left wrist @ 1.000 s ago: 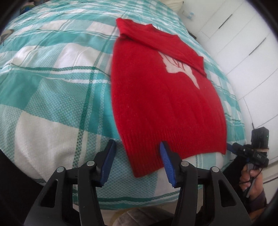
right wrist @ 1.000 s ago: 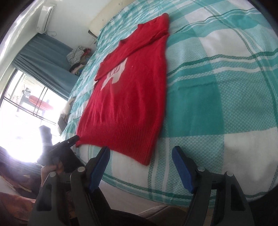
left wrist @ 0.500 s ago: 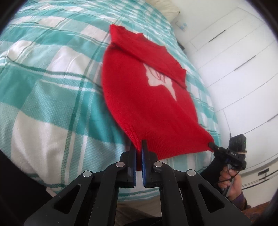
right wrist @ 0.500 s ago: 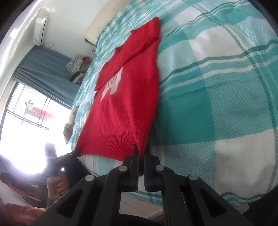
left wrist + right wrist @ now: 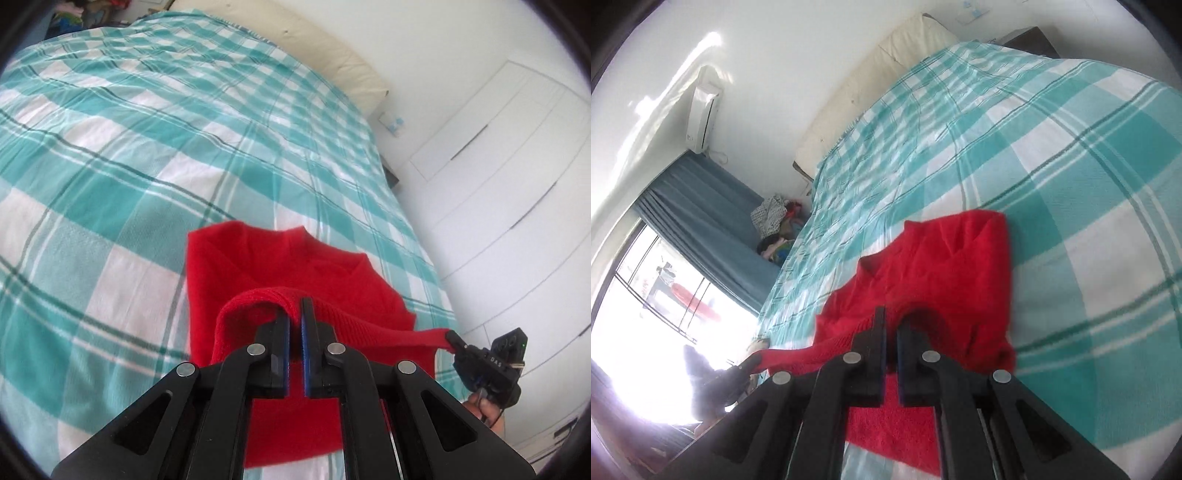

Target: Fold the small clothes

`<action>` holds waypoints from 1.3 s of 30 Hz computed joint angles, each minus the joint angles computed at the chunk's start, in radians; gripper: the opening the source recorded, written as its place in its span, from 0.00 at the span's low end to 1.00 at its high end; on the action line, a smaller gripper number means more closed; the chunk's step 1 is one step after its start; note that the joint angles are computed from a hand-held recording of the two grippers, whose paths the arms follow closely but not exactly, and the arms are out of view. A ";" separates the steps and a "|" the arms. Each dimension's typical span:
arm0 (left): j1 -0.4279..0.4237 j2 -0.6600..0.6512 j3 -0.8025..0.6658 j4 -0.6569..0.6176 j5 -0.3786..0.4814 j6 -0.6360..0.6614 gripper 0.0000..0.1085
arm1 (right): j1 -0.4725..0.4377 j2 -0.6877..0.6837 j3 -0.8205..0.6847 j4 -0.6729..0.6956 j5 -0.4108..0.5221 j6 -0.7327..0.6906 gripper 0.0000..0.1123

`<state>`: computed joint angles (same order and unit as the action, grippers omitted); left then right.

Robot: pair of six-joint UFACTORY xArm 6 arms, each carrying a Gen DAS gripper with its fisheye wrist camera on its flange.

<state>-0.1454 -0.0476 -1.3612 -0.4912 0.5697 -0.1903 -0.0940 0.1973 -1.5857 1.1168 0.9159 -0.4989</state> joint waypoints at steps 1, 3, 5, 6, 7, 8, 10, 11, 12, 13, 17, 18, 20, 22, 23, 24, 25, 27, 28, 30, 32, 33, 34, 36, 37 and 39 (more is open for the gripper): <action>0.007 0.057 -0.054 0.017 0.007 -0.016 0.03 | 0.017 0.056 -0.067 -0.026 -0.022 0.033 0.03; 0.021 0.150 -0.144 0.064 0.022 -0.056 0.03 | 0.026 0.174 -0.214 -0.082 -0.013 0.096 0.03; 0.032 0.225 -0.215 0.080 0.039 -0.083 0.03 | 0.030 0.285 -0.352 -0.137 -0.001 0.169 0.03; 0.036 0.254 -0.241 0.080 0.045 -0.089 0.03 | 0.034 0.339 -0.420 -0.162 0.006 0.209 0.03; 0.038 0.285 -0.273 0.081 0.052 -0.091 0.03 | 0.030 0.382 -0.472 -0.177 0.017 0.238 0.03; 0.040 0.308 -0.295 0.082 0.058 -0.087 0.04 | 0.031 0.423 -0.523 -0.184 0.027 0.264 0.03; 0.046 0.363 -0.361 0.107 0.090 -0.117 0.08 | 0.027 0.497 -0.615 -0.193 0.060 0.313 0.04; 0.051 0.390 -0.397 0.120 0.111 -0.145 0.20 | 0.026 0.531 -0.656 -0.186 0.067 0.336 0.07; 0.057 0.409 -0.420 0.125 0.117 -0.169 0.33 | 0.024 0.566 -0.701 -0.183 0.069 0.363 0.08; 0.063 0.418 -0.429 0.139 0.105 -0.199 0.61 | 0.022 0.585 -0.726 -0.170 0.067 0.375 0.12; 0.080 0.382 -0.391 0.221 0.033 -0.268 0.77 | 0.015 0.558 -0.701 -0.167 0.016 0.367 0.25; 0.081 0.367 -0.378 0.227 0.036 -0.259 0.77 | 0.012 0.530 -0.670 -0.170 0.016 0.343 0.25; 0.076 0.319 -0.329 0.271 0.040 -0.251 0.79 | 0.011 0.476 -0.619 -0.212 0.018 0.280 0.25; 0.060 0.251 -0.256 0.314 0.049 -0.227 0.80 | 0.013 0.393 -0.526 -0.249 0.036 0.182 0.25; 0.048 0.206 -0.203 0.333 0.048 -0.211 0.81 | 0.012 0.341 -0.462 -0.255 0.051 0.123 0.25; 0.034 0.162 -0.152 0.357 0.049 -0.201 0.81 | 0.013 0.284 -0.388 -0.260 0.065 0.063 0.25; 0.017 0.113 -0.095 0.379 0.052 -0.194 0.84 | 0.012 0.222 -0.307 -0.266 0.079 0.005 0.25; -0.020 0.026 0.009 0.400 0.059 -0.183 0.85 | 0.008 0.101 -0.146 -0.273 0.117 -0.118 0.25; -0.042 -0.015 0.056 0.403 0.074 -0.176 0.85 | 0.009 0.048 -0.071 -0.284 0.133 -0.179 0.25; -0.092 -0.092 0.138 0.438 0.109 -0.188 0.85 | 0.016 -0.039 0.058 -0.355 0.135 -0.250 0.25; -0.149 -0.165 0.211 0.533 0.133 -0.254 0.85 | 0.021 -0.107 0.179 -0.459 0.080 -0.248 0.25; -0.179 -0.200 0.243 0.593 0.145 -0.300 0.85 | 0.015 -0.137 0.234 -0.472 0.039 -0.248 0.24; -0.207 -0.232 0.270 0.655 0.160 -0.355 0.87 | 0.005 -0.176 0.288 -0.457 -0.001 -0.258 0.22; -0.254 -0.282 0.315 0.760 0.183 -0.460 0.90 | 0.006 -0.268 0.406 -0.523 -0.124 -0.199 0.25; -0.275 -0.303 0.335 0.808 0.193 -0.515 0.90 | 0.001 -0.311 0.455 -0.527 -0.154 -0.190 0.25; -0.301 -0.321 0.357 0.863 0.203 -0.586 0.90 | -0.023 -0.381 0.530 -0.452 -0.169 -0.229 0.26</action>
